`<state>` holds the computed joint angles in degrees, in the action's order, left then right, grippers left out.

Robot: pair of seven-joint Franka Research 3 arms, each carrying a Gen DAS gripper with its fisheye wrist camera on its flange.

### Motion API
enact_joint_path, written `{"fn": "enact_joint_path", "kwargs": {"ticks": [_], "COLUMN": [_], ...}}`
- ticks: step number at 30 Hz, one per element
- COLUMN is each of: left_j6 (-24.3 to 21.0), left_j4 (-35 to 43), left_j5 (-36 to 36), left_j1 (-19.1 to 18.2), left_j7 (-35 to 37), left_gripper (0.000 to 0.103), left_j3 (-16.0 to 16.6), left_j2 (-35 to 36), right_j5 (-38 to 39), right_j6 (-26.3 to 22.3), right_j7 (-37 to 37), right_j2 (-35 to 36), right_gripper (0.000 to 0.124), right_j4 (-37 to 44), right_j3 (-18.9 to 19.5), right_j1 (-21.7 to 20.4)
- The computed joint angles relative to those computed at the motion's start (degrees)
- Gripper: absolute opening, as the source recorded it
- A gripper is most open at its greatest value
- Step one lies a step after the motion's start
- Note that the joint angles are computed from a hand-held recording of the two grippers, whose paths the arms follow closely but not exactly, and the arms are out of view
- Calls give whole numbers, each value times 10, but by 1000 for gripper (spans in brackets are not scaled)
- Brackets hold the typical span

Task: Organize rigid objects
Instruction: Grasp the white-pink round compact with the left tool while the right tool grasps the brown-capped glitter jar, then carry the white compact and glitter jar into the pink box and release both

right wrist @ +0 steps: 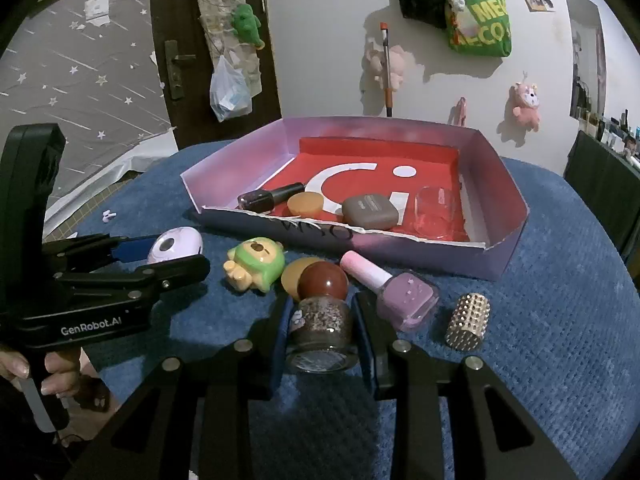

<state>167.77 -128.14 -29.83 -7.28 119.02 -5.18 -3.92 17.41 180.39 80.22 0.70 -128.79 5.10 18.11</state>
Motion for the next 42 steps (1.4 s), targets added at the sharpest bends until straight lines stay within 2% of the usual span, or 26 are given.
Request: {"fn": "enact_joint_path", "kwargs": {"ticks": [8, 11, 14, 17, 21, 28, 33, 42], "left_j6": [1, -8, -34, -79, -118, -209, -267, -336], "left_j4": [0, 13, 40, 86, 162, 326, 437, 555], "left_j5": [-7, -25, -56, -80, -60, 16, 85, 158], "left_j1": [-4, -7, -6, 6, 28, 64, 72, 70], "left_j7": [8, 25, 54, 76, 78, 36, -3, -37], "left_gripper": [54, 54, 54, 54, 54, 54, 54, 54], "left_j3": [1, 3, 4, -2, -22, -61, -82, -98], "left_j2": [-3, -1, 8, 30, 76, 189, 267, 357], "right_j5": [26, 74, 115, 162, 189, 118, 51, -14], "right_j6": [0, -4, -15, -36, -75, -164, -224, -367], "right_j7": [-22, -66, -102, -148, -175, -117, -75, -21], "right_j2": [0, 0, 1, 11, 39, 120, 187, 299], "right_gripper": [33, 33, 33, 33, 33, 33, 33, 33], "right_j4": [1, 9, 26, 59, 122, 263, 364, 537], "right_j3": [2, 6, 7, 8, 6, -15, -27, -40], "right_j1": [1, 1, 0, -5, -20, -45, -54, -66]}}
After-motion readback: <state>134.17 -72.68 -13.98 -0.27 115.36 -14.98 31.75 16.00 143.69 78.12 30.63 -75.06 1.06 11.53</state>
